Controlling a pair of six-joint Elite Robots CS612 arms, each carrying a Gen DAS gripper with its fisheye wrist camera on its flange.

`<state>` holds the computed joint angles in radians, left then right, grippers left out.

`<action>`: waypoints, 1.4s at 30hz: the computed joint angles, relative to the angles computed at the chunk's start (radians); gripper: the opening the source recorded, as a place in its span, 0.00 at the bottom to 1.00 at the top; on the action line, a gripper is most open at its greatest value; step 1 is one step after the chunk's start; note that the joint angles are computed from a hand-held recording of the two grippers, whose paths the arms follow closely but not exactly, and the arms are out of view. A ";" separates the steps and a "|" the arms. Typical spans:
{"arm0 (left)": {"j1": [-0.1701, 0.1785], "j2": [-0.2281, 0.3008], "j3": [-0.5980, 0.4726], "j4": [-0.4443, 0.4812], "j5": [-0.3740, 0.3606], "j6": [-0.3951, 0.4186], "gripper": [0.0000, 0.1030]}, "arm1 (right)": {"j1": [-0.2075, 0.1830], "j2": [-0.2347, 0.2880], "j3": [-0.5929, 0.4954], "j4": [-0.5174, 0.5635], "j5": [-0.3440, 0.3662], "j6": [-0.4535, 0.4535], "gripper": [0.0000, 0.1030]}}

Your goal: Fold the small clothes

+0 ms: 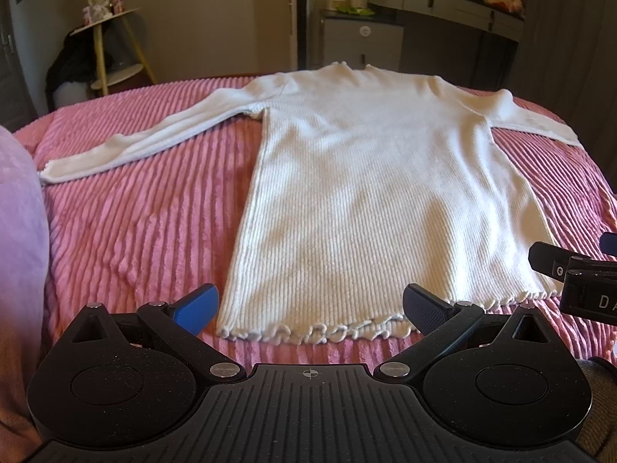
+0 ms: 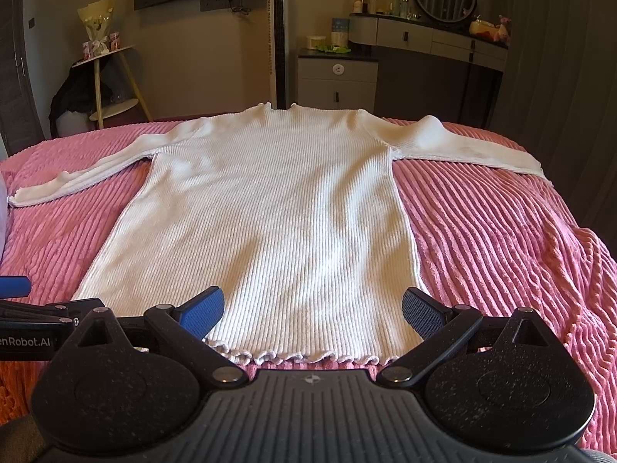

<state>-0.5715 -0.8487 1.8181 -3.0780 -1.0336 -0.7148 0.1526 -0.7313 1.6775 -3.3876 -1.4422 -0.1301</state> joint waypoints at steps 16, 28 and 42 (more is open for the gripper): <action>0.000 0.002 -0.003 0.009 -0.001 0.000 1.00 | -0.004 0.005 -0.007 0.007 0.009 0.016 0.96; 0.006 0.007 -0.013 0.019 -0.016 -0.003 1.00 | -0.019 0.010 -0.017 0.029 0.060 0.047 0.96; 0.044 0.044 -0.112 0.082 -0.016 -0.038 1.00 | -0.130 0.094 -0.186 0.184 0.348 0.380 0.96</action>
<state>-0.5270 -0.8046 1.7063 -2.9957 -1.0499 -0.7532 0.0224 -0.6370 1.4918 -3.2031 -1.0937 0.2495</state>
